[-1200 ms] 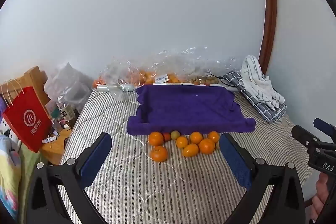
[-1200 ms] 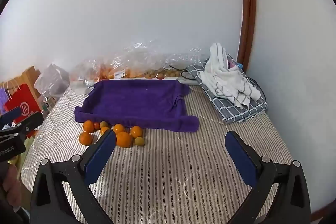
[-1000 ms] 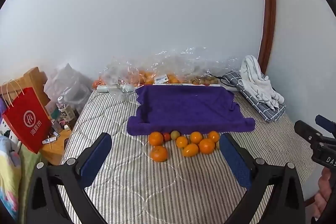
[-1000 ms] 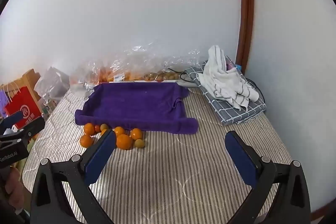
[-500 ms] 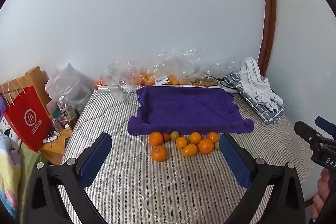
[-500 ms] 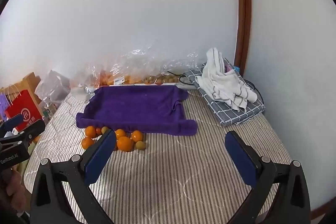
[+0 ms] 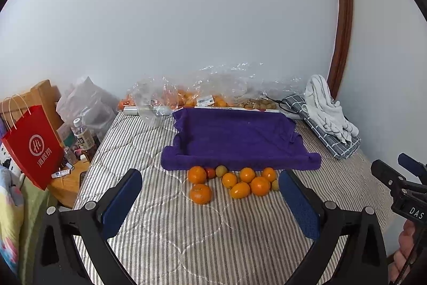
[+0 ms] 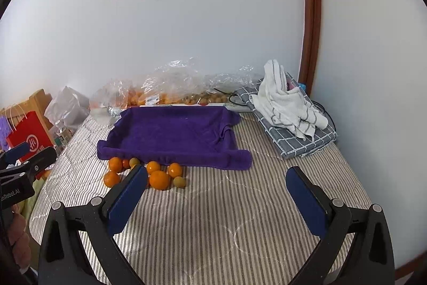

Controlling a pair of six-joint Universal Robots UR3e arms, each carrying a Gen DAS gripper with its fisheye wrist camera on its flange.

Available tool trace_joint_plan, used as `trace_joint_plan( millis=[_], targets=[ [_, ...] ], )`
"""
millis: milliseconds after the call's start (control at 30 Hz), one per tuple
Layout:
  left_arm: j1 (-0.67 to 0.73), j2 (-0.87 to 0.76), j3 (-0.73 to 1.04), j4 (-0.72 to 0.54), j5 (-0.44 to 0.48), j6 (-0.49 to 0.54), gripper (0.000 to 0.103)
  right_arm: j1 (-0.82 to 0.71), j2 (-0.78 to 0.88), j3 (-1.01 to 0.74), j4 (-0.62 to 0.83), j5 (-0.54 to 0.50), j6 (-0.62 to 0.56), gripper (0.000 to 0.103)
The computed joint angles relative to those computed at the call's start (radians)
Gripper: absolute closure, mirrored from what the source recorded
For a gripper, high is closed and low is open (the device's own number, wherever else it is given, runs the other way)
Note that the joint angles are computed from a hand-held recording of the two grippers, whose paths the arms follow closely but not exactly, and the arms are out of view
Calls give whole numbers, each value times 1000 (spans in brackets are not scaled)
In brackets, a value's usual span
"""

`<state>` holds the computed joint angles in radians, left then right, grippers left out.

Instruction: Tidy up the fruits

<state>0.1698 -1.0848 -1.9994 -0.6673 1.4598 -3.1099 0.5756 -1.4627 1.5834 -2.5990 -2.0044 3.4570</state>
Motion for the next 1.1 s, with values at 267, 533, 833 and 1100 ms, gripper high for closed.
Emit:
trace_joint_plan(
  millis=[267, 533, 833, 1100],
  targets=[
    [11, 5, -18, 10, -17, 0, 0, -2, 0, 8, -4, 5, 5, 1],
    [49, 43, -51, 12, -58, 8, 0, 6, 14, -7, 0, -6, 9, 1],
    [54, 54, -52, -1, -68, 12, 0, 23, 22, -9, 1, -28, 9, 1],
    [49, 52, -64, 14, -77, 1, 0, 28, 17, 3, -12, -29, 18, 1]
  ],
)
